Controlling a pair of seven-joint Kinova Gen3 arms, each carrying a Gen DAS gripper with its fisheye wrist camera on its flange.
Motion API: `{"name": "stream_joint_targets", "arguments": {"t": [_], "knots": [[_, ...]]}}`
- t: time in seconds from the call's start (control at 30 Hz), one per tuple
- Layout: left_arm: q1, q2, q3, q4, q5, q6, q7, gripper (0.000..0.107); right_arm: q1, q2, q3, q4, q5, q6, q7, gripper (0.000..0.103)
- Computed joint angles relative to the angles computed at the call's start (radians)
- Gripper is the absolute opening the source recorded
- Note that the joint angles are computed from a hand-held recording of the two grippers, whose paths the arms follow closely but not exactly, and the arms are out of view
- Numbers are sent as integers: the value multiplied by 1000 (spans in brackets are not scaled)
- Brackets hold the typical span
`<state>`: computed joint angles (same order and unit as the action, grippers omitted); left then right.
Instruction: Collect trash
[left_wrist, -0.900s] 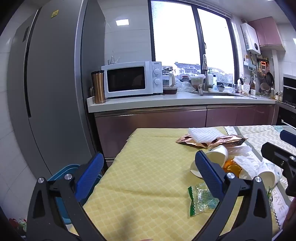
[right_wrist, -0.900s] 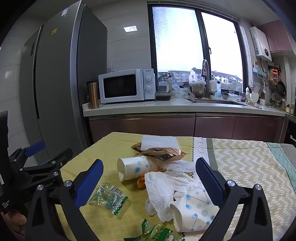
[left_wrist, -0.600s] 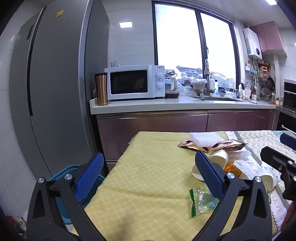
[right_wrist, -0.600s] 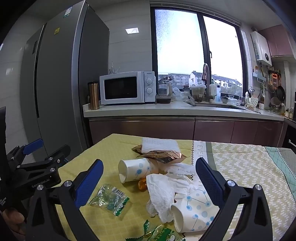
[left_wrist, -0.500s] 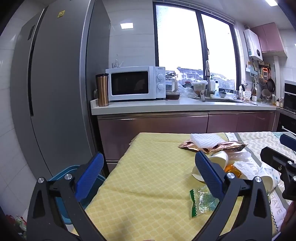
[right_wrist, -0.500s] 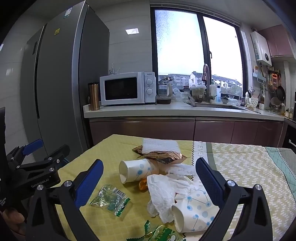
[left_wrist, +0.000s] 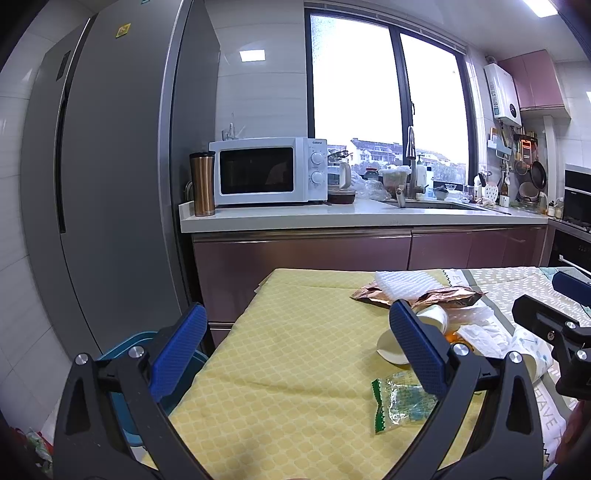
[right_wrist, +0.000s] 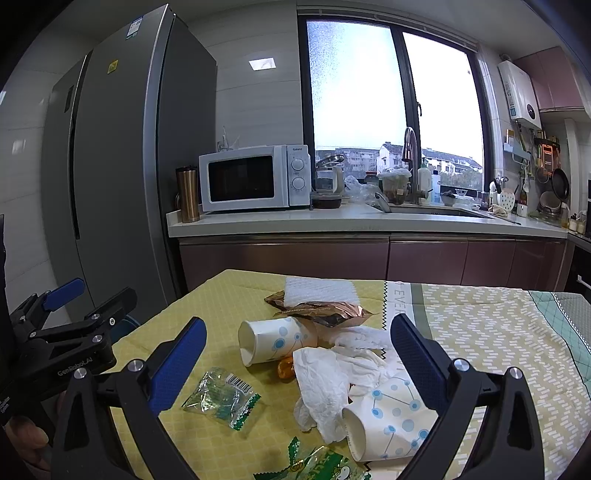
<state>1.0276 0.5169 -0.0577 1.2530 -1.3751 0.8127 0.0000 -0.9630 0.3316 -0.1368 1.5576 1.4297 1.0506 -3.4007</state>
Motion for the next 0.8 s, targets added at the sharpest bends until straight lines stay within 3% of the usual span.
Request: {"name": "stream_joint_targets", "arguments": {"t": [0.8], "knots": [[0, 7, -2, -5, -5, -23, 5, 97, 5, -1, -2, 3, 2, -8, -10, 96]]}}
